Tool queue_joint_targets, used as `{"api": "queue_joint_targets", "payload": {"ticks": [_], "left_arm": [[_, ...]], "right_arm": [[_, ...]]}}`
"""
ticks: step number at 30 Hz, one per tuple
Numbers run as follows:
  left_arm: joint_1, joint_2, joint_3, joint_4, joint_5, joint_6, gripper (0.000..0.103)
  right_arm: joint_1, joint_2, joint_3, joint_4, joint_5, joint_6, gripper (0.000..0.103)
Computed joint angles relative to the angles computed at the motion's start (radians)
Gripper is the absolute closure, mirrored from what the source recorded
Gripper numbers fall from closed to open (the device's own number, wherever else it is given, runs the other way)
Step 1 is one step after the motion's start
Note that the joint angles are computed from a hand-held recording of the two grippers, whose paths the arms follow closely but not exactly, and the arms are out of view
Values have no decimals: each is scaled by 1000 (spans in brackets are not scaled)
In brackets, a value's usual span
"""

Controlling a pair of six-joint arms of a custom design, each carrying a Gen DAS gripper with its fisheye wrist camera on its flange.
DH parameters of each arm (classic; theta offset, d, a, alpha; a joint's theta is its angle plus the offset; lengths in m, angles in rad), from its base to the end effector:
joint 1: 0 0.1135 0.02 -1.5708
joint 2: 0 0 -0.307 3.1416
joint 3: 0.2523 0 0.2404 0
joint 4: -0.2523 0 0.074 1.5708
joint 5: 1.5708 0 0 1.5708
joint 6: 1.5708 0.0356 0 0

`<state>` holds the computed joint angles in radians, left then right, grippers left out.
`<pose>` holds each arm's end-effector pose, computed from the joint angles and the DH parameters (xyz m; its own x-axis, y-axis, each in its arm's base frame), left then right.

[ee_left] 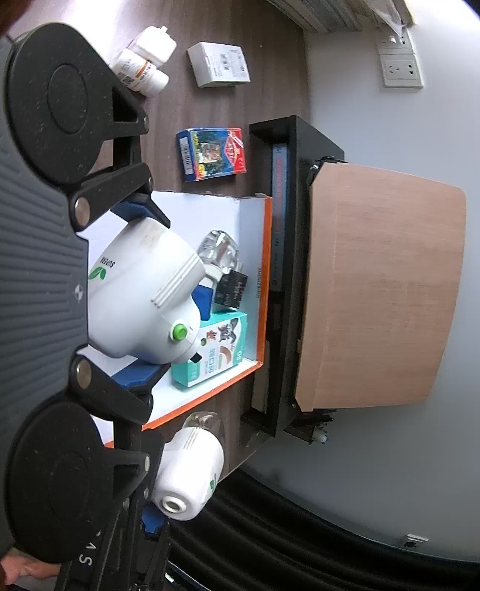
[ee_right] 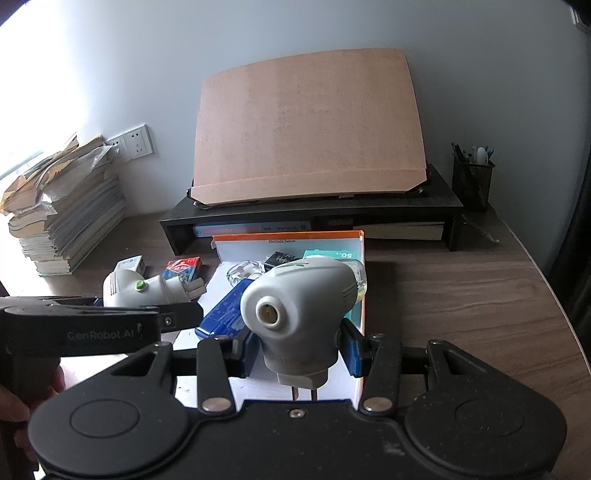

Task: Organize rigid objects
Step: 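Carry the white plug devices over the tray with both tools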

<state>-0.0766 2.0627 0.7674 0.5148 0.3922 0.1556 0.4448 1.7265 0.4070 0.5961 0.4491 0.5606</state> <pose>0.3599 -0.0413 0.1012 -0.6402 0.1928 -0.7437 0.4461 0.8813 -0.1556 0.2442 0.0993 0.1360 -0.5560 0.2656 -0.7876 0.2382 0.9587 0.1551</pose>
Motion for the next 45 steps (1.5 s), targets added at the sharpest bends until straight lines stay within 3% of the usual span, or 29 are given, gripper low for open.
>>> {"api": "queue_joint_targets", "payload": {"ticks": [45], "left_arm": [[20, 2, -22, 3, -8, 4, 29]], "right_arm": [[6, 71, 27, 22, -36, 5, 48]]}}
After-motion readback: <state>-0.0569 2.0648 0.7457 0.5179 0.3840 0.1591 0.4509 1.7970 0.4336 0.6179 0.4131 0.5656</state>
